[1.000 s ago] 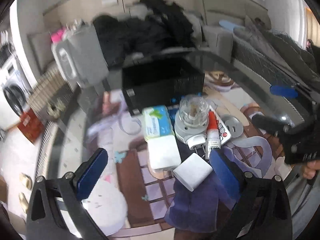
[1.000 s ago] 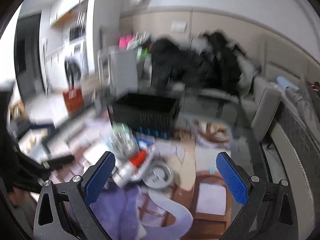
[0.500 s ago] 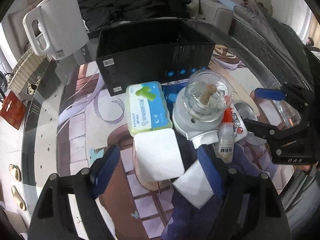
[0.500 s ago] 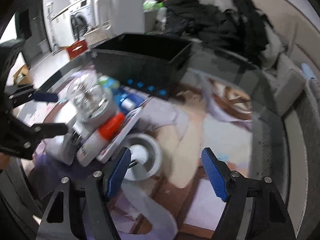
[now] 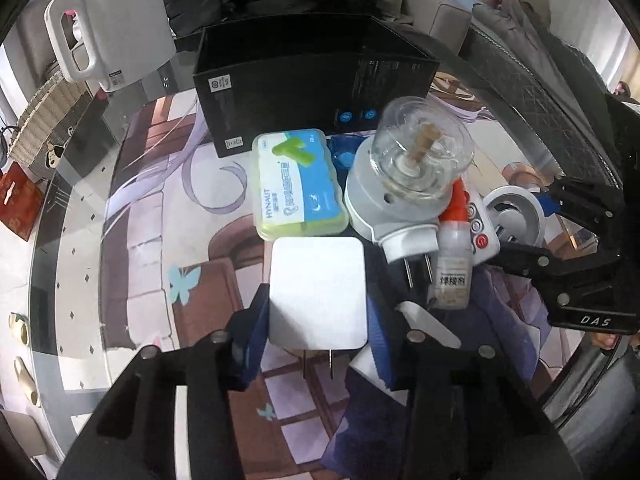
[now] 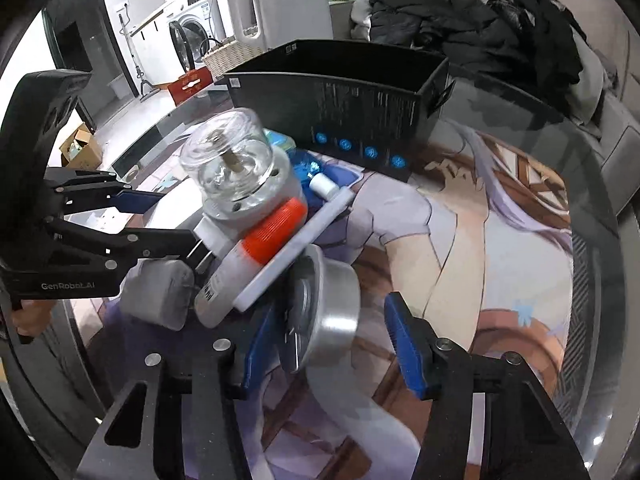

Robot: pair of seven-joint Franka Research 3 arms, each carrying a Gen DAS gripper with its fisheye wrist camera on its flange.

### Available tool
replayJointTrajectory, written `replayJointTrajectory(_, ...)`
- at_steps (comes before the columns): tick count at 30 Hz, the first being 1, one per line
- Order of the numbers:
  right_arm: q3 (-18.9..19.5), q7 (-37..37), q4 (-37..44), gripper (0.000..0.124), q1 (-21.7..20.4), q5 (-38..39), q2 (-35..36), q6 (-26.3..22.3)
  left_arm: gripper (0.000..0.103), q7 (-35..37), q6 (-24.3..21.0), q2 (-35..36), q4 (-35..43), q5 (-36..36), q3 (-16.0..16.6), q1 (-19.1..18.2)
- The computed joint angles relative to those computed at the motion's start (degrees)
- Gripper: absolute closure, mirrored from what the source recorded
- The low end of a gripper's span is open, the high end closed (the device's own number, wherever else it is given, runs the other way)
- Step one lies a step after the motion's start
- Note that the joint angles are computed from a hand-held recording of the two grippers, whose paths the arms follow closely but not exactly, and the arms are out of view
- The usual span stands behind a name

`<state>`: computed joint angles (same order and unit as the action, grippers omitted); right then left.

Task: Organize rigid objects
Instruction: 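Grasp the white square charger with the left gripper while the right grasps the tape roll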

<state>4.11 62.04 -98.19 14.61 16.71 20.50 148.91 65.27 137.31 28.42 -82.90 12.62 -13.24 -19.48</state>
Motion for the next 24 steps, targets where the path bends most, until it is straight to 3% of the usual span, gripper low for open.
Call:
replayJointTrajectory(2,0.65,-0.73,-0.81,0.07,-0.64,1.88,-0.65,0.52,0.06,0.13,-0.17,0.25,0.41,-0.2,-0.12,-0.02)
replayJointTrajectory(4,0.99,-1.85,-1.66,0.079,-0.75,2.63,-1.36,1.23,0.06,0.08,-0.01,0.12,0.18,-0.41,-0.14,0.06)
replayJointTrajectory(6,1.21,-2.73,-1.63,0.099,-0.82,3.12,-1.62,0.12,0.06,0.06,0.19,-0.22,-0.37,-0.33,-0.05,0.12)
replayJointTrajectory(7,1.42,-3.33,-1.9,0.102,-1.07,3.92,-1.91,-0.34,0.059,-0.06,0.23,-0.35,-0.53,-0.16,0.03,0.05)
replayJointTrajectory(13,1.36,-5.43,-4.81,0.106,-0.13,3.92,-3.64,1.9,0.06,-0.75,1.11,-0.84,-1.3,0.62,0.13,-0.18)
replayJointTrajectory(18,1.41,-7.46,-11.23,0.107,1.19,2.67,-7.92,11.99,0.06,-0.74,3.22,-2.06,-2.96,0.68,-0.12,-0.05)
replayJointTrajectory(24,3.21,-12.06,-13.57,0.107,0.55,7.76,-9.91,15.95,0.06,-2.68,9.37,-5.34,-6.91,4.23,0.7,-0.77)
